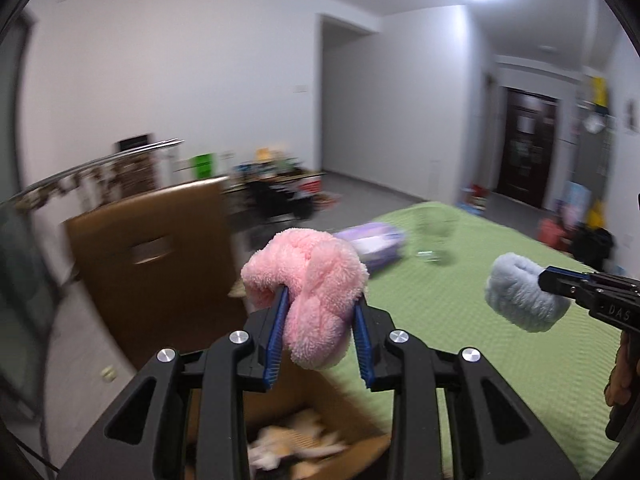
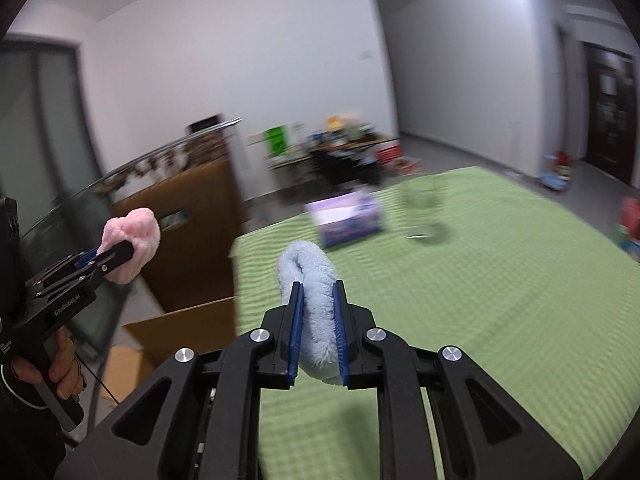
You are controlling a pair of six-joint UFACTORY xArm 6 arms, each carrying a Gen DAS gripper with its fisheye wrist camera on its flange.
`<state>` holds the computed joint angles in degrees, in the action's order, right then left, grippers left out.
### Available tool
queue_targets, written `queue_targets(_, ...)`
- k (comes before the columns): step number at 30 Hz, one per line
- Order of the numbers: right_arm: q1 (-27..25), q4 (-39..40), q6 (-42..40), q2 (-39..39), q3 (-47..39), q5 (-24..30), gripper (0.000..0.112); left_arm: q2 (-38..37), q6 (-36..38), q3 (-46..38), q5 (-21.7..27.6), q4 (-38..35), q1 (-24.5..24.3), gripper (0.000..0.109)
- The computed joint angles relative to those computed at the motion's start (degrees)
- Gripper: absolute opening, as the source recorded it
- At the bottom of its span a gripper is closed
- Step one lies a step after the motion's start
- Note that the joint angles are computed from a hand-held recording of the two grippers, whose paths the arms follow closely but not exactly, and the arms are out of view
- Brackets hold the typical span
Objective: Organize soft objects
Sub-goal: 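Carry the pink and light blue socks over the cardboard box, then open both tools to drop the socks into the box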
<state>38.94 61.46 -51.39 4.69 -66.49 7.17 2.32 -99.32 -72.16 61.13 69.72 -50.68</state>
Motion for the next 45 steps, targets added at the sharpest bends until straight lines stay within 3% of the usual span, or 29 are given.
queue_targets(6,4.2,-3.0,0.8,11.2,-13.6,8.8,0.015,-10.6,-5.4,12.7,8.9,-3.5,-0.6,0.028)
queue_targets(15,7.9,-9.7,5.4,20.8,-24.4,14.4,0.015,-16.9,-8.8,22.0,9.5,-7.4,0.7,0.028)
queue_targets(23,8.5,-17.9,13.2,24.0,-27.2,16.3,0.015,-17.0,-7.5,24.8,-0.5,-11.5,6.8,0.029)
queue_targets(27,8.5,-31.0,23.1,28.5,-32.8,23.4,0.015,-16.2,-1.1,29.0,-16.2,-23.0,14.1,0.03)
queue_targets(33,8.7,-42.7,31.2,36.6,-42.9,35.0,0.015,-9.8,11.4,33.0,-27.7,-41.4,19.0,0.03)
queue_targets(45,10.3,-45.6,33.0,44.0,-50.2,40.6,0.015,-5.3,14.8,33.3,-32.4,-44.9,21.1,0.03)
